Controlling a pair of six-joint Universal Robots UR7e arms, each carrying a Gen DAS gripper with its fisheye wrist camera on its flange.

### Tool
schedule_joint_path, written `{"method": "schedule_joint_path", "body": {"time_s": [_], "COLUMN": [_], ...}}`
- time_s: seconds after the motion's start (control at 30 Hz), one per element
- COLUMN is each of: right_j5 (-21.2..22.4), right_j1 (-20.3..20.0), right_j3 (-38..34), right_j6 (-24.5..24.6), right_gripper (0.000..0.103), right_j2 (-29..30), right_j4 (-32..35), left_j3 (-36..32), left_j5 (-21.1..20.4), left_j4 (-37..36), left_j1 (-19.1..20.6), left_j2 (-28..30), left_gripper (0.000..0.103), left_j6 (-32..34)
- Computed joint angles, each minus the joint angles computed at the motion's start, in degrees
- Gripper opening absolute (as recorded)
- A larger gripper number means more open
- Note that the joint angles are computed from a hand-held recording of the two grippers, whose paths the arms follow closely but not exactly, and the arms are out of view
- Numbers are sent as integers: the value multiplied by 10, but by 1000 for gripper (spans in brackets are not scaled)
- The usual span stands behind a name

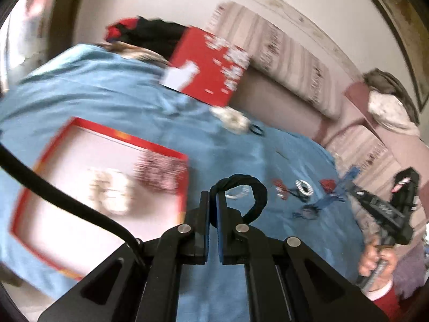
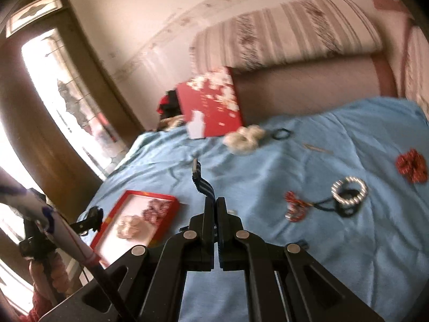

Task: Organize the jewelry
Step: 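Carry the hair tie and watch into the red tray and open both tools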

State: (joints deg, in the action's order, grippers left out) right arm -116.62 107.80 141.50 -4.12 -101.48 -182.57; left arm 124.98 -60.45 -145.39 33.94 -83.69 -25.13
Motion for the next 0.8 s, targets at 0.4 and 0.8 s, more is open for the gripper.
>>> {"method": "schedule_joint_path", "body": {"time_s": [0.4,0.8], "right_j5": [7,118], "right_j1": [135,153], "right_j3": [-117,-224], "right_j6": [39,98], "right_gripper": [2,2], "right_j2": [179,386], "right_j4": [23,17], "left_j3": [6,1], "left_j5": [116,130], "left_j4": [108,87], "left_j1": [102,184], "left_j2": [-79,-71], "left_gripper": [4,4], "left_j6": [-32,-17]}}
